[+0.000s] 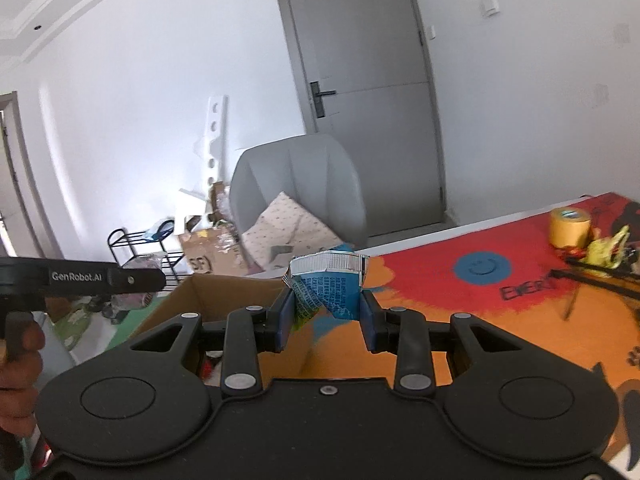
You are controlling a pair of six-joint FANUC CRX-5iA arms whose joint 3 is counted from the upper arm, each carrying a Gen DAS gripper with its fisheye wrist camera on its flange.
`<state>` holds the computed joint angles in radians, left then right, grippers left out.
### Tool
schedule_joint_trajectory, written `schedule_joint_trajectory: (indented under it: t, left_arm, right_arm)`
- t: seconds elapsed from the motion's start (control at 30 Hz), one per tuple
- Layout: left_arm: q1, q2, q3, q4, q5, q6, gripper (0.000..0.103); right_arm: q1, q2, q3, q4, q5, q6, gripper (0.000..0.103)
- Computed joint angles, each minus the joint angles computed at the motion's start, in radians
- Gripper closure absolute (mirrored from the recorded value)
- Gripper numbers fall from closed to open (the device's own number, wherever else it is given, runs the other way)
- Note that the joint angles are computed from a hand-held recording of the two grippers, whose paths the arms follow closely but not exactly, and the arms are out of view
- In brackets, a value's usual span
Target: Organize snacks
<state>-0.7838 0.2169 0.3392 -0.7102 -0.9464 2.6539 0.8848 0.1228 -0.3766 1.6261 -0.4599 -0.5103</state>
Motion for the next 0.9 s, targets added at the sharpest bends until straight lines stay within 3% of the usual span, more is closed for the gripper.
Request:
schedule_joint_trajectory:
  t: [0.13, 0.23, 0.3, 0.53, 0.67, 0.83, 0.9]
  left_arm:
    - [0.028, -0.006, -0.026, 0.034, 0.016, -0.015, 0.071]
    - [0.036, -0.010, -0.039, 0.027, 0.015, -0.005, 0.064]
    - [0.038, -0.017, -0.049, 0.022, 0.021, -0.003, 0.050]
    - [0.040, -0.050, -0.086, -0.009, 0.022, 0.033, 0.043]
    - [0.036, -0.054, -0.089, -0.035, 0.007, 0.057, 0.031]
    - [0.028, -0.055, -0.091, -0.066, -0.021, 0.084, 0.022]
    - [0.030, -0.056, -0.095, -0.065, -0.024, 0.086, 0.019]
  right_arm:
    - [0.001, 0.031, 0.033, -0.012, 0.023, 0.025, 0.070]
    - [0.001, 0.050, 0.053, -0.020, 0.043, 0.043, 0.070]
    - [0.006, 0.063, 0.069, -0.031, 0.051, 0.057, 0.070]
    - [0.019, 0.104, 0.126, -0.085, 0.088, 0.126, 0.070]
    - [0.027, 0.126, 0.161, -0.124, 0.111, 0.169, 0.070]
    - [0.024, 0.137, 0.181, -0.137, 0.146, 0.146, 0.047]
    - [0.035, 0.135, 0.177, -0.160, 0.125, 0.161, 0.047]
